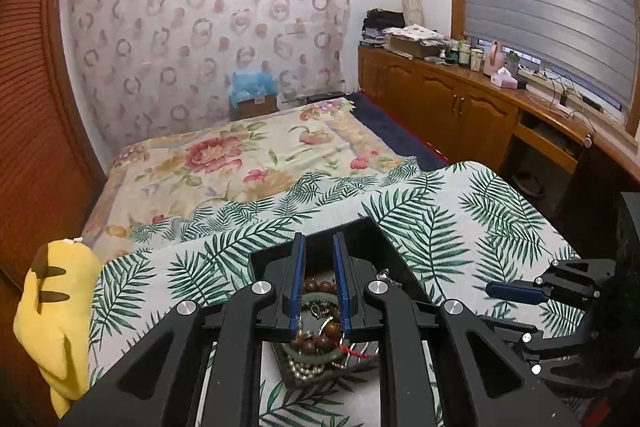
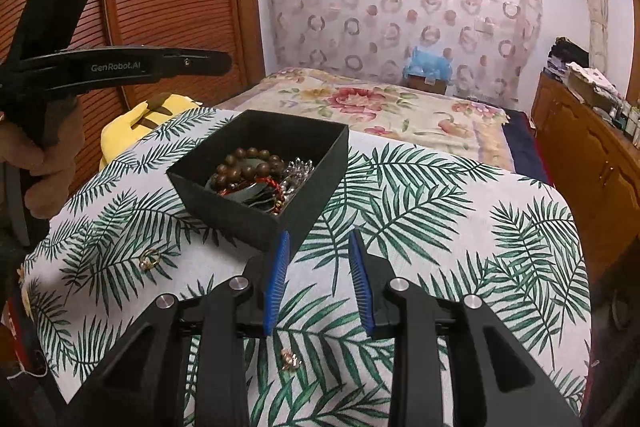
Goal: Organize jewelry
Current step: 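Move the left tool to the gold ring and grasp it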
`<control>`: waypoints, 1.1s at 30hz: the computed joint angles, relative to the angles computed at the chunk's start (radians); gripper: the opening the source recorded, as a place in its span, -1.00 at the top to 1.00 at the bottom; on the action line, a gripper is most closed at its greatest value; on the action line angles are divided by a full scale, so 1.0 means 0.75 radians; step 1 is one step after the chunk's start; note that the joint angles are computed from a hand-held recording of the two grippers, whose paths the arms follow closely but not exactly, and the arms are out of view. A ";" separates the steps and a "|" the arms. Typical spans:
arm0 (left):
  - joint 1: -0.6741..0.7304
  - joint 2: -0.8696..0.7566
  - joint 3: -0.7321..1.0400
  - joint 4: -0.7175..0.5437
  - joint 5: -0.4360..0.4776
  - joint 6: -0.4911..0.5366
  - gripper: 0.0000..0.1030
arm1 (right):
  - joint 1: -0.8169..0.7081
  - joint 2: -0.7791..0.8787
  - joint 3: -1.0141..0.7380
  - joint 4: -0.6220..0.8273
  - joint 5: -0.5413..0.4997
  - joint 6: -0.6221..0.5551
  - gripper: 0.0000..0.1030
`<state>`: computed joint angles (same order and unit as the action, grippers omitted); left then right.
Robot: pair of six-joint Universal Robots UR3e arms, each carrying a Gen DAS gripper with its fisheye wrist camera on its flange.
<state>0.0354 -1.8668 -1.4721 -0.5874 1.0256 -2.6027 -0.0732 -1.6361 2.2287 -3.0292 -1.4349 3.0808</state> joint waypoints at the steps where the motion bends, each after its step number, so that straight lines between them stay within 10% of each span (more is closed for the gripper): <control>1: 0.010 0.019 -0.025 0.003 -0.010 0.008 0.66 | 0.005 -0.008 0.008 0.000 -0.002 0.003 0.36; 29: 0.270 0.301 -0.774 0.063 -0.018 0.329 0.03 | 0.083 -0.051 0.141 0.161 -0.073 -0.017 0.37; 33: 0.267 0.300 -0.797 0.075 0.022 0.347 0.02 | 0.097 -0.057 0.138 0.173 -0.085 -0.031 0.75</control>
